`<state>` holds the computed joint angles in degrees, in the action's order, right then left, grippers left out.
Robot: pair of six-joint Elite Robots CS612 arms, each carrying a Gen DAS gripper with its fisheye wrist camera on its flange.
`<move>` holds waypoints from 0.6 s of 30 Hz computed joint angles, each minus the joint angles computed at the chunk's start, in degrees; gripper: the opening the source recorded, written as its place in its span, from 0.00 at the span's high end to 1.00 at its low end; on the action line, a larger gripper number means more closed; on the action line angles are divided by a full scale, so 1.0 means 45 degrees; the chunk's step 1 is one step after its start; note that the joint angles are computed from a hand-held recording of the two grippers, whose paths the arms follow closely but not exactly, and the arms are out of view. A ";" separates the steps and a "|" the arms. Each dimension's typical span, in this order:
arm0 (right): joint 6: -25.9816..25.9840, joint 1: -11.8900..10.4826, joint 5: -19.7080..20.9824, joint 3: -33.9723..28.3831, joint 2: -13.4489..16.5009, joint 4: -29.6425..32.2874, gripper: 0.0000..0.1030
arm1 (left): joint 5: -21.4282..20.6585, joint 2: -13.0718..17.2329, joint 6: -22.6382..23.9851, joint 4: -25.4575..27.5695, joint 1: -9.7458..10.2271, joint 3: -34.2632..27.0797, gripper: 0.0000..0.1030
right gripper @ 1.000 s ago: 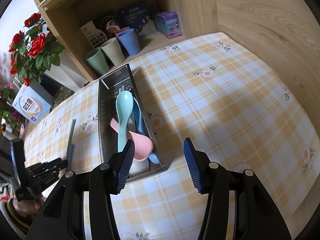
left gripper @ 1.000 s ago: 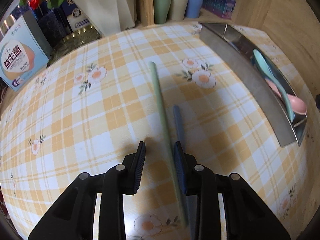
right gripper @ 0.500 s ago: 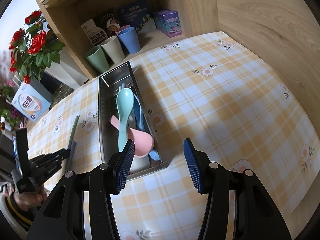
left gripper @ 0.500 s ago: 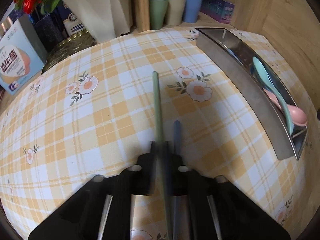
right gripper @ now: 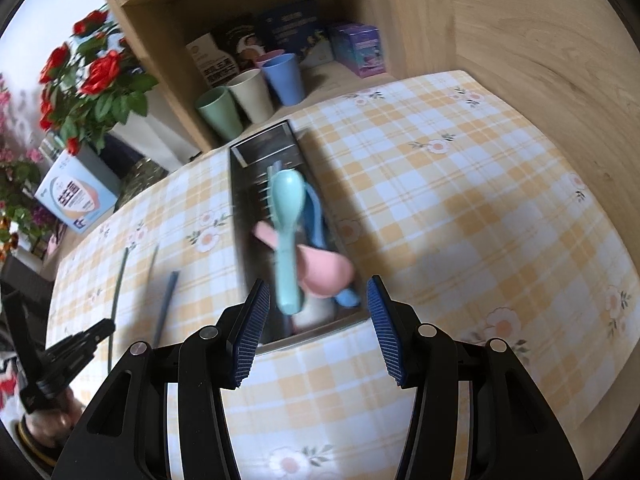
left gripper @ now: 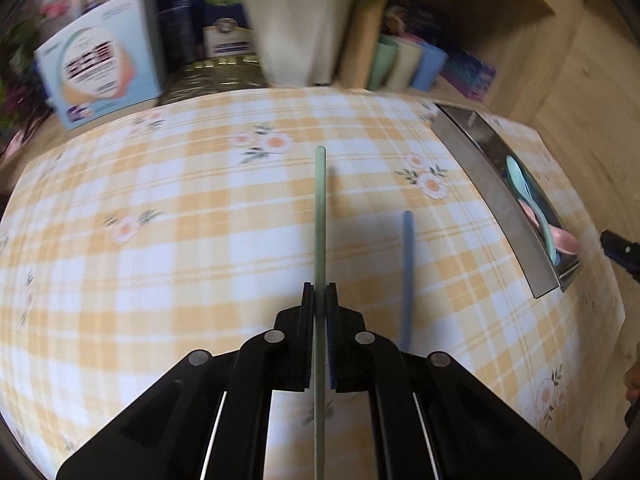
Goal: Organize utensils
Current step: 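Grasp the blue chopstick with the right tool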
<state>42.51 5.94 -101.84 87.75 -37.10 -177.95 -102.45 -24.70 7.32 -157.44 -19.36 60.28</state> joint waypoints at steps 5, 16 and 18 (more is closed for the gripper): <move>-0.0605 0.0338 0.0155 -0.0720 0.0255 0.0395 0.52 | -0.0107 -0.0422 -0.0267 -0.0924 0.0322 0.0828 0.95; -0.1936 0.1140 0.0620 -0.3019 0.1345 0.2240 0.52 | -0.0737 -0.0944 -0.0769 -0.1887 0.0879 0.2017 0.95; -0.2034 0.1231 0.0793 -0.3404 0.1569 0.2548 0.52 | -0.0790 -0.0957 -0.0901 -0.1998 0.0959 0.2066 0.95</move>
<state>33.36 11.48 -98.27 72.43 -30.04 -166.48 -106.00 -29.01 3.27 -166.43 -15.05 69.58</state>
